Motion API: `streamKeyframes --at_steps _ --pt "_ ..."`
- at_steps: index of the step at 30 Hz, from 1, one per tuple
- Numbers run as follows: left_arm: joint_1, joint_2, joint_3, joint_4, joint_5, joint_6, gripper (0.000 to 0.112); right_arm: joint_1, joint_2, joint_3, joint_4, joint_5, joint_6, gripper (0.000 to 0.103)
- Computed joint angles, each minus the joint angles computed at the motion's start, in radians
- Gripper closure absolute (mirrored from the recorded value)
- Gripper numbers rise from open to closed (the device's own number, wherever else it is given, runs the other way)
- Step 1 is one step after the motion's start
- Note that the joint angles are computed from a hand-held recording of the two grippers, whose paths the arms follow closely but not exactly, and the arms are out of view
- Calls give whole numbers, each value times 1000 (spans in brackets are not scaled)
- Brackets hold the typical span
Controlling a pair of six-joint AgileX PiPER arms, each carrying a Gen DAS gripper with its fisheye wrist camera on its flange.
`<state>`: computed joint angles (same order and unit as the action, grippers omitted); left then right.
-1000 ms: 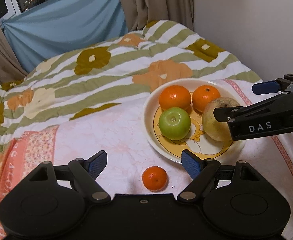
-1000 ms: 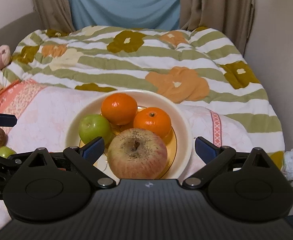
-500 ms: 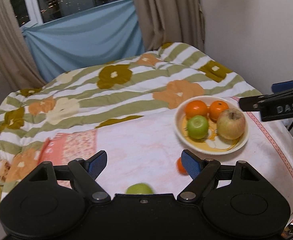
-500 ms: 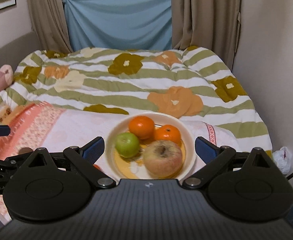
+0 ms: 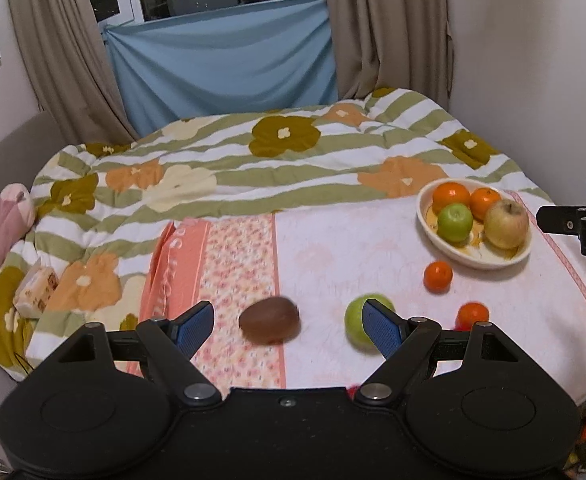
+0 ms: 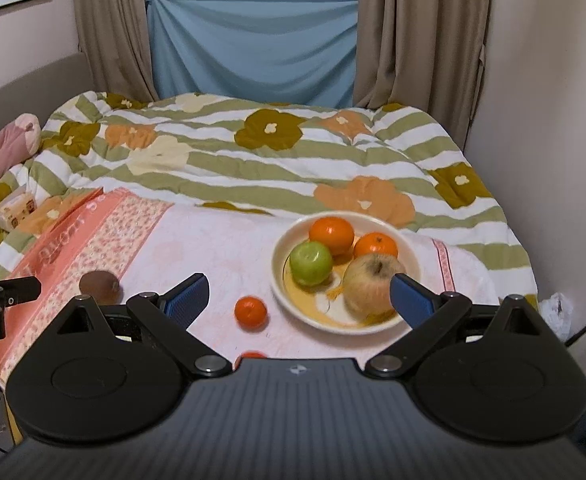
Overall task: Organize fruits
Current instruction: 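Withdraw both tools from the bowl toward the remaining fruits, then grasp a cherry tomato with the left tool while the right tool grasps another tomato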
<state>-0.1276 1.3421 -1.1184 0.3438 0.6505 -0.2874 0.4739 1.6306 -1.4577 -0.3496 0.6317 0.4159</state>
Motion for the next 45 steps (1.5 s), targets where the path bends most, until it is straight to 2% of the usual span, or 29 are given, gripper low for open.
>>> streamKeyframes --at_steps 10,18,22,25,29,35,39,43,45 --pt "52 -34 166 -166 -101 207 27 82 -54 180 -174 -6 304 0" --pt "61 45 249 -356 -223 463 31 133 -24 289 -290 -60 530 0" --pt "66 97 255 -442 -248 556 35 143 14 303 -322 -84 596 0" --pt "64 138 255 -471 -270 602 37 143 51 297 -326 -101 627 0" --pt "59 187 250 -472 -292 636 48 138 102 282 -329 -125 635 0" --pt "65 219 257 -527 -334 731 49 140 164 253 -326 -136 625 0" --pt "70 222 249 -583 -325 794 64 134 187 239 -292 -153 595 0" --pt "61 216 254 -556 -325 768 67 129 205 223 -274 -170 573 0" --pt "63 216 253 -554 -321 763 75 123 212 222 -265 -194 559 0"
